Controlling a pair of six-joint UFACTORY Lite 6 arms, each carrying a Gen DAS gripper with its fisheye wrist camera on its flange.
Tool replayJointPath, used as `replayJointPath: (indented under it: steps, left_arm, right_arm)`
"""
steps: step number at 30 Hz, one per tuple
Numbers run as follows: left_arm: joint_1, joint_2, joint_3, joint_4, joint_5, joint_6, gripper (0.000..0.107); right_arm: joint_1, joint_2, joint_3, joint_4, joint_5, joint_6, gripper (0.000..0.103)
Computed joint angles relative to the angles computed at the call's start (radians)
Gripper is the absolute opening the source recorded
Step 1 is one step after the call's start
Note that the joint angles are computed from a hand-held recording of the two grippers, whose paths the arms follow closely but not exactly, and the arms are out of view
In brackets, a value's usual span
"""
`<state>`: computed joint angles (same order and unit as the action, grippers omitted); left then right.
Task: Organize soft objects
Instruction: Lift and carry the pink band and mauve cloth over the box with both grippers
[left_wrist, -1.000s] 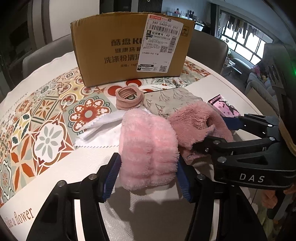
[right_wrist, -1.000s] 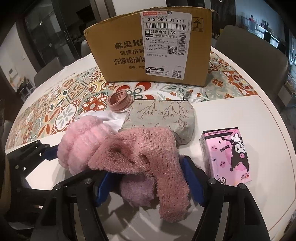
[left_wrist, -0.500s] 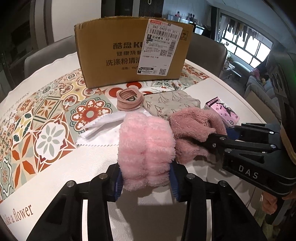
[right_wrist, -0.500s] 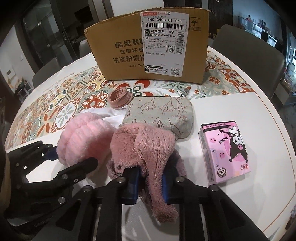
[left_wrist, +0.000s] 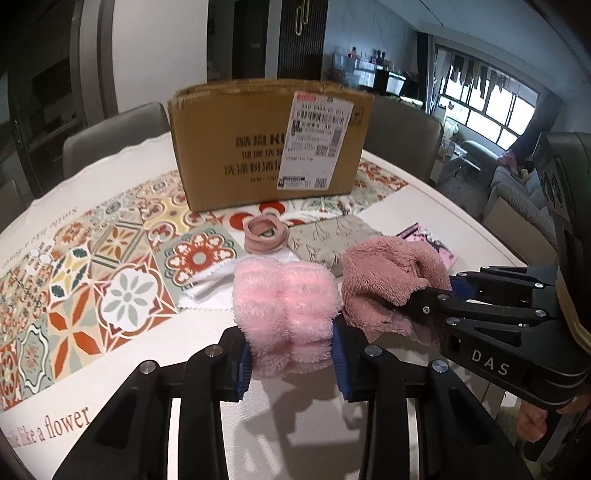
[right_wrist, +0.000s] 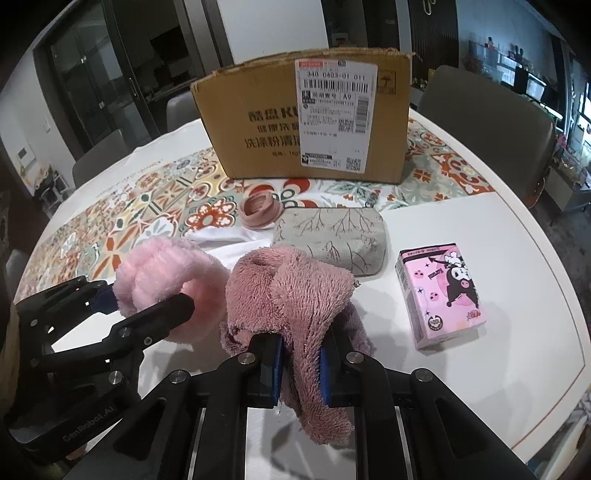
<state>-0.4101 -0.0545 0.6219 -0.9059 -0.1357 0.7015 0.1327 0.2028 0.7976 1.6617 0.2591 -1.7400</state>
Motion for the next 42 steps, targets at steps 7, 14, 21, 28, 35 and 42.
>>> replayJointPath:
  steps: [7,14,21,28,35,42]
  left_arm:
    - [-0.014,-0.099,-0.018,-0.288,-0.023,0.288,0.035]
    - [-0.021,-0.189,-0.013,-0.516,-0.036,0.524,0.035]
    - [-0.025,-0.235,0.035,-0.643,-0.062,0.671,0.035]
    - [-0.016,-0.257,0.094,-0.694,-0.067,0.746,0.035]
    - [-0.008,-0.246,0.165,-0.697,-0.078,0.777,0.035]
    - [0.005,-0.216,0.239,-0.609,-0.078,0.725,0.035]
  right_arm:
    - [0.018,-0.106,-0.043,-0.013,-0.017,0.029,0.017]
    - [0.035,-0.202,-0.064,-0.028,-0.034,0.057,0.017]
    - [0.035,-0.262,-0.04,-0.053,-0.035,0.11,0.017]
    - [0.023,-0.292,-0.005,-0.037,-0.021,0.109,0.017]
    - [0.019,-0.295,0.05,0.008,-0.016,0.076,0.017]
    - [0.009,-0.281,0.12,0.031,-0.01,0.065,0.017]
